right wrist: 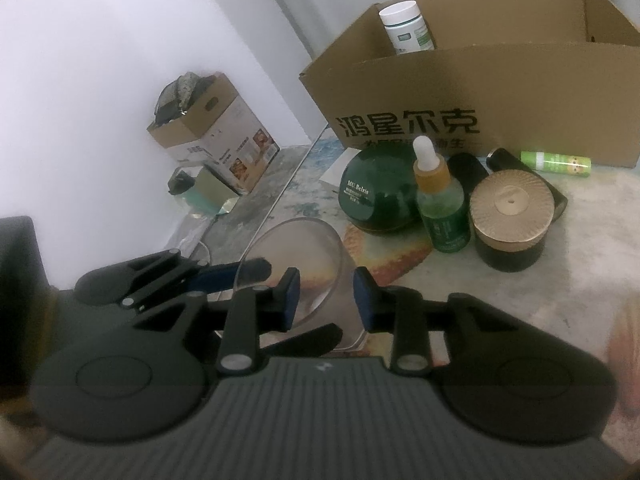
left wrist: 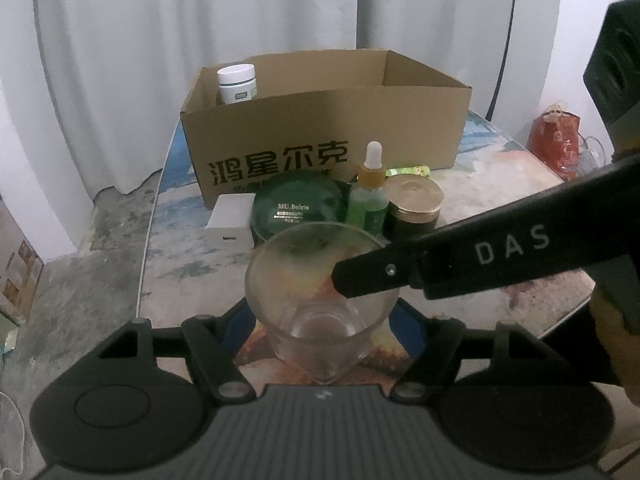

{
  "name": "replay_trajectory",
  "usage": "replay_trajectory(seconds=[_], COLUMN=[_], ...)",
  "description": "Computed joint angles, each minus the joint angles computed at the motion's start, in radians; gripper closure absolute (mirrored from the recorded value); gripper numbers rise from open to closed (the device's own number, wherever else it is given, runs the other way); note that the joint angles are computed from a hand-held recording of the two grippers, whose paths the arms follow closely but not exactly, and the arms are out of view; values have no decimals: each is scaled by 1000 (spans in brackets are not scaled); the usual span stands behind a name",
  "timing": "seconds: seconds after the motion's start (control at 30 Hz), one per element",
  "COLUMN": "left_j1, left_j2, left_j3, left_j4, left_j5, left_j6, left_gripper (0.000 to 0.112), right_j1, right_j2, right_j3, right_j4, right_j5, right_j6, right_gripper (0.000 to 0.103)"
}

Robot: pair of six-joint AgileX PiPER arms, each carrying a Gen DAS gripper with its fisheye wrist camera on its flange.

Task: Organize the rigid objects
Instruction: 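Tighten the right gripper around the rim of the clear glass cup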

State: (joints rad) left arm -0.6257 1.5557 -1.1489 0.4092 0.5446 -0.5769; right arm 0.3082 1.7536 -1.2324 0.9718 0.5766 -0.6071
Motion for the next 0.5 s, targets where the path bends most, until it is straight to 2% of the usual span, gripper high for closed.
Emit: replay_trajectory(seconds=[0.5], left_j1=[-20], left_j2=[3], left_j3=[-18], left_j4=[-45], left_j5=[4], left_j6=[28], left_gripper=[38], right_j1=[-36], right_j2=[-34], right_j3=[30], right_j4=[-22], right_j5=[22], right_j6=[6], right_gripper=[74])
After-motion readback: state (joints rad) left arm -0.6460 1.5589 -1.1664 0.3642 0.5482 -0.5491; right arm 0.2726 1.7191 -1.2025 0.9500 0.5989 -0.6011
